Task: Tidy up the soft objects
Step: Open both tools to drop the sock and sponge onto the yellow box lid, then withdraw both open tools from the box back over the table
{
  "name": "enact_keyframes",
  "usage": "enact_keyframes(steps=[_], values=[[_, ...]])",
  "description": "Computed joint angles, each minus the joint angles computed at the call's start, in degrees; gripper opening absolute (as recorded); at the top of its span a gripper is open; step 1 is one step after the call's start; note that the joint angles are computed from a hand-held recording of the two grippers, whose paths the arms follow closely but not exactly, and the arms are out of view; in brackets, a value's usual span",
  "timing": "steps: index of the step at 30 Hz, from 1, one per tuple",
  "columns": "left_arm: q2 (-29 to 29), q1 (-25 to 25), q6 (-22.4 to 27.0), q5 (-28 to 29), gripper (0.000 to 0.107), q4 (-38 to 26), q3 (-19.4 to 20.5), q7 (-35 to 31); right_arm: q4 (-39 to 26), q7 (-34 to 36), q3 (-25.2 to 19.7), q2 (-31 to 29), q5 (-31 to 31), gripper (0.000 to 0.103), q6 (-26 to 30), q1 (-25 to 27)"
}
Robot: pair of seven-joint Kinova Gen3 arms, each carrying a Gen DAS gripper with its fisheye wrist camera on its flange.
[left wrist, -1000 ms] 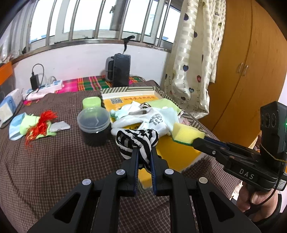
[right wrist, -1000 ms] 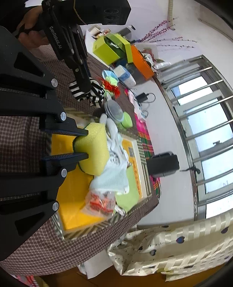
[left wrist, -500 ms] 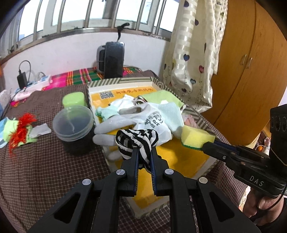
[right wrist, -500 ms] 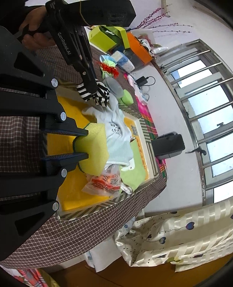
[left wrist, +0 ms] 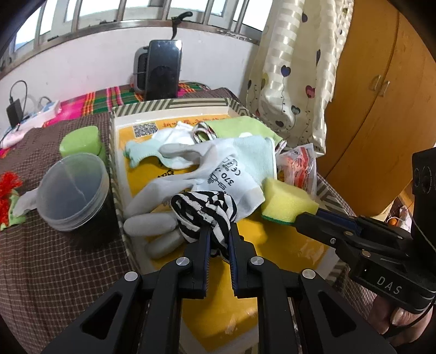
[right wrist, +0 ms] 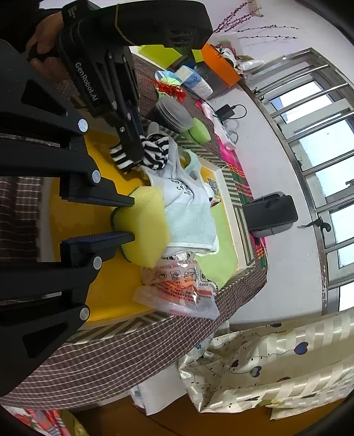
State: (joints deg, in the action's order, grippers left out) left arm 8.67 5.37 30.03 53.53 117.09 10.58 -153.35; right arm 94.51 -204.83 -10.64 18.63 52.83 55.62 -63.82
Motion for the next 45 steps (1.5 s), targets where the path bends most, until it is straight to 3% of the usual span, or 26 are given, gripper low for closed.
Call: enact_keyframes(steps=[6, 11, 17, 29, 45], values=[[-0.1, -1.1, 1.7, 1.4, 0.012, 0.0, -0.2, -1.3, -0.1, 3.6, 0.1, 0.2, -2.5, 0.022, -3.7, 2.2], [-1.4, -1.8, 3.9, 3.4, 0.022, 1.3, -1.4, -3.9, 1.2, 2.6, 0.6, -0.3, -1.7, 0.026, -6.1, 1.3], [-3.1, -2.3, 6.8, 6.1, 0.033, 2.9, -3.2, -7.1, 0.9, 1.4, 0.1, -0.6, 0.2, 0.038, -3.9, -0.8], [-7.4, -2.1, 8.4, 9.5, 0.034, 6.3, -6.3, -11.4, 0.9, -4.3, -1.5, -1.2, 3.6, 0.039, 2.2, -2.5], [-12.4, -2.9, 10.5, 11.6, 0.034, 9.8, -9.7, -15.6, -4.4, -1.2, -1.7, 0.8, 4.1, 0.039, 7.4, -5.8]])
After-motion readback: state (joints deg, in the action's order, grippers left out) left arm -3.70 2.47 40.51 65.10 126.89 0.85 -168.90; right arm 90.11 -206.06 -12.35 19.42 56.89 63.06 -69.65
